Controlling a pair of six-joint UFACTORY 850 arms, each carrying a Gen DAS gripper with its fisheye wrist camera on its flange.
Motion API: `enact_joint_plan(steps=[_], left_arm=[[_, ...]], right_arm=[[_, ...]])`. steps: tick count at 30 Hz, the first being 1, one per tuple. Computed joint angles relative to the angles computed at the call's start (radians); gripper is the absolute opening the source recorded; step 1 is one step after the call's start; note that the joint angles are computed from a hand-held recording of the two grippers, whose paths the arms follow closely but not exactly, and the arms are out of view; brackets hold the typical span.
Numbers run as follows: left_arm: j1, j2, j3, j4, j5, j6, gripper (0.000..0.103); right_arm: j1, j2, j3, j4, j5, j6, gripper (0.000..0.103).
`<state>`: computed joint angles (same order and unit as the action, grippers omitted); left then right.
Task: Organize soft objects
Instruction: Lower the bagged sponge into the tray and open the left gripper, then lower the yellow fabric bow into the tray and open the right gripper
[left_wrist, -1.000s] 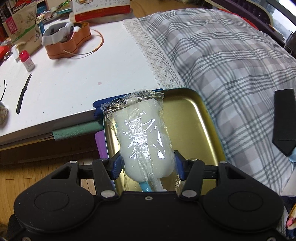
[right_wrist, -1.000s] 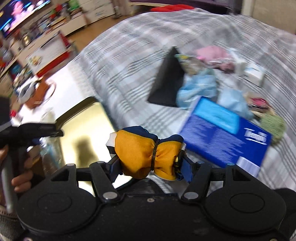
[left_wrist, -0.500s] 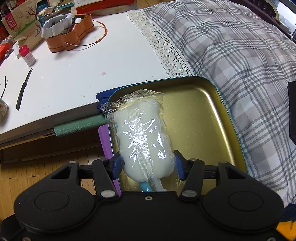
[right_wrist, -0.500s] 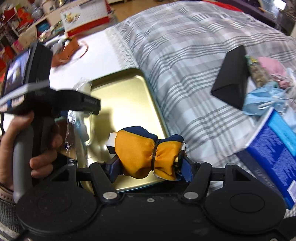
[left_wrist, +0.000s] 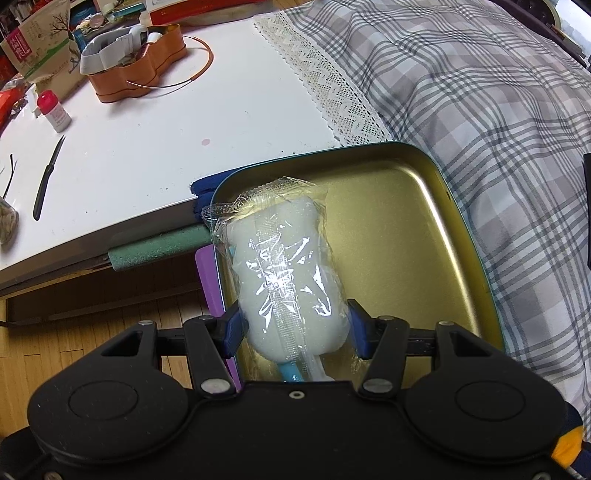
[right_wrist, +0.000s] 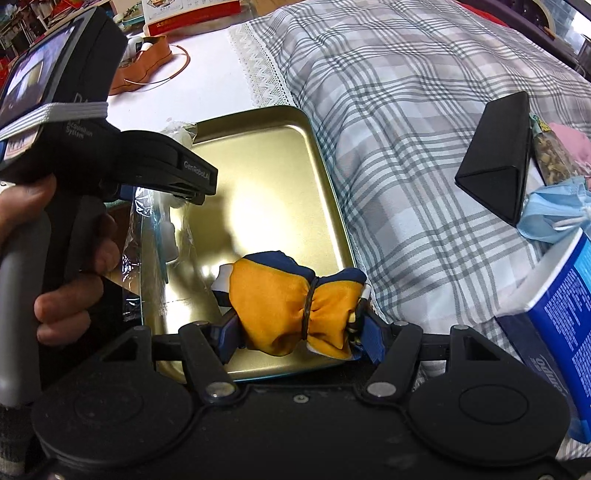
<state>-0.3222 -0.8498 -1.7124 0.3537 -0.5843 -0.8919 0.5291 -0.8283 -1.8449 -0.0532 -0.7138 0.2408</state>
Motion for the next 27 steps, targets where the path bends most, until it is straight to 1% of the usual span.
enact_joint_plan(steps=[5, 10, 11, 13, 14, 15, 18, 20, 27], left_arm=[[0.000, -0.013, -0.020, 0.003, -0.013, -0.006, 0.053], [-0.009, -0.012, -0.018, 0.063, -0.012, -0.051, 0.055], [-0.010, -0.012, -0.018, 0.068, -0.012, -0.054, 0.056], [-0.010, -0.009, -0.015, 0.076, -0.002, -0.058, 0.062], [-0.011, -0.006, -0.010, 0.087, 0.004, -0.069, 0.067], [-0.012, -0.003, -0.005, 0.102, 0.009, -0.082, 0.070], [-0.015, 0.000, -0.001, 0.131, 0.012, -0.102, 0.072], [-0.013, -0.002, -0.004, 0.113, 0.015, -0.083, 0.075], [-0.010, -0.007, -0.010, 0.067, 0.010, -0.038, 0.076]], right_arm=[[-0.002, -0.021, -0.025, 0.003, -0.012, -0.005, 0.064], [0.000, -0.023, -0.026, -0.020, -0.002, 0.015, 0.064], [-0.001, -0.022, -0.025, -0.019, 0.000, 0.015, 0.064], [-0.001, -0.025, -0.028, -0.016, 0.000, 0.017, 0.065], [-0.002, -0.026, -0.028, -0.012, 0.003, 0.016, 0.069], [-0.003, -0.026, -0.027, -0.009, 0.008, 0.017, 0.070], [-0.003, -0.023, -0.022, -0.012, 0.021, 0.029, 0.071], [-0.002, -0.022, -0.024, -0.019, 0.021, 0.036, 0.071], [-0.002, -0.026, -0.028, -0.031, 0.006, 0.062, 0.071]])
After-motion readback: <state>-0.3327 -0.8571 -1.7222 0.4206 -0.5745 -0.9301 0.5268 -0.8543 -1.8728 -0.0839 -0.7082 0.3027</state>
